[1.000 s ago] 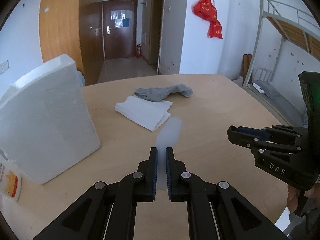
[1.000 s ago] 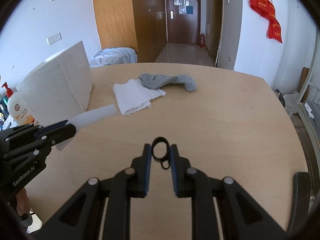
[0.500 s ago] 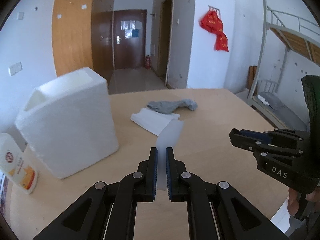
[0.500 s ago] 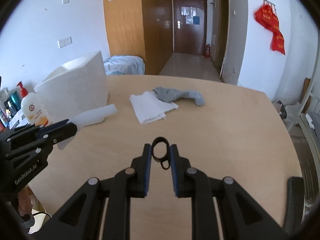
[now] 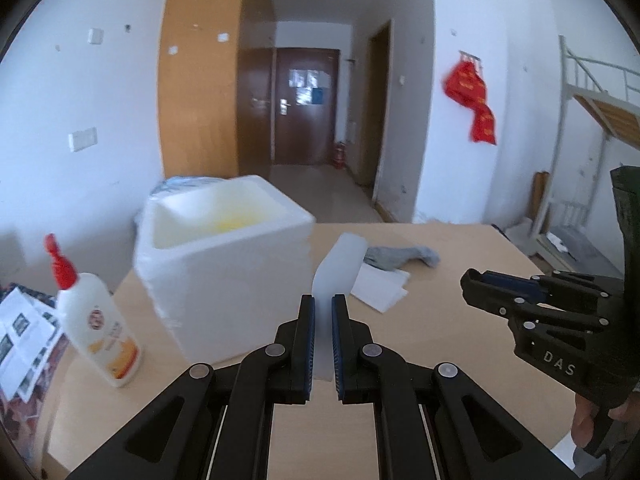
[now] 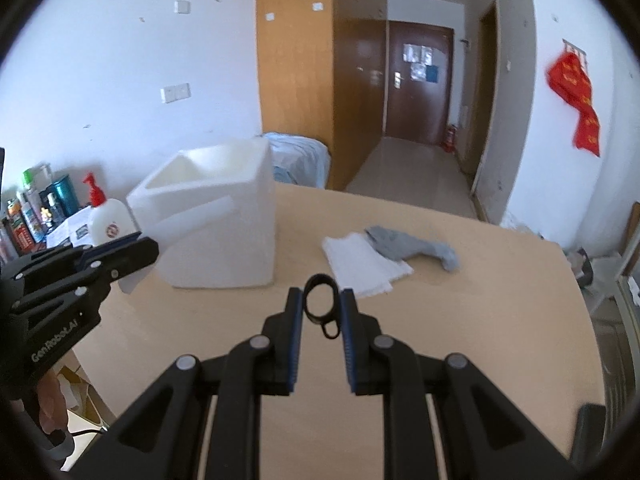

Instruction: Organize soft objects

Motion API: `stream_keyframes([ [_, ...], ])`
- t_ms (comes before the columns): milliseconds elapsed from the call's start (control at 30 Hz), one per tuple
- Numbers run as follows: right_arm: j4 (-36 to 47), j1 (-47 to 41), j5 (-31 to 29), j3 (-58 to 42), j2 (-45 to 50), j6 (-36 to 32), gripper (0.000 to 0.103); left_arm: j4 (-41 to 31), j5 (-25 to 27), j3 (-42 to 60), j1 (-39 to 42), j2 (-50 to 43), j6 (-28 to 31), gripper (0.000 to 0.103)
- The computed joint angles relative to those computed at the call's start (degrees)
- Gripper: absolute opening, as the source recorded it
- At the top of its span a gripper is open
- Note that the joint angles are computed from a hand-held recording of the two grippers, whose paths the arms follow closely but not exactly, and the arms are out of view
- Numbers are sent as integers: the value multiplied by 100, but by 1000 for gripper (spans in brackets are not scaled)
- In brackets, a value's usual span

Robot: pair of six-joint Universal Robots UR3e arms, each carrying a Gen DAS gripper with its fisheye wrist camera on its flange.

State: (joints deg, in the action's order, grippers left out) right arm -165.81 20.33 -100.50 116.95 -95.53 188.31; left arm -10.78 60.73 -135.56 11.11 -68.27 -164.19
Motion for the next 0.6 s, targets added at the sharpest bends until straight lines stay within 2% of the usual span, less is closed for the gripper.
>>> stream_keyframes([
  [600, -94, 653, 123, -1307, 952, -296, 22, -465, -190, -168, 1084, 851, -80, 9],
])
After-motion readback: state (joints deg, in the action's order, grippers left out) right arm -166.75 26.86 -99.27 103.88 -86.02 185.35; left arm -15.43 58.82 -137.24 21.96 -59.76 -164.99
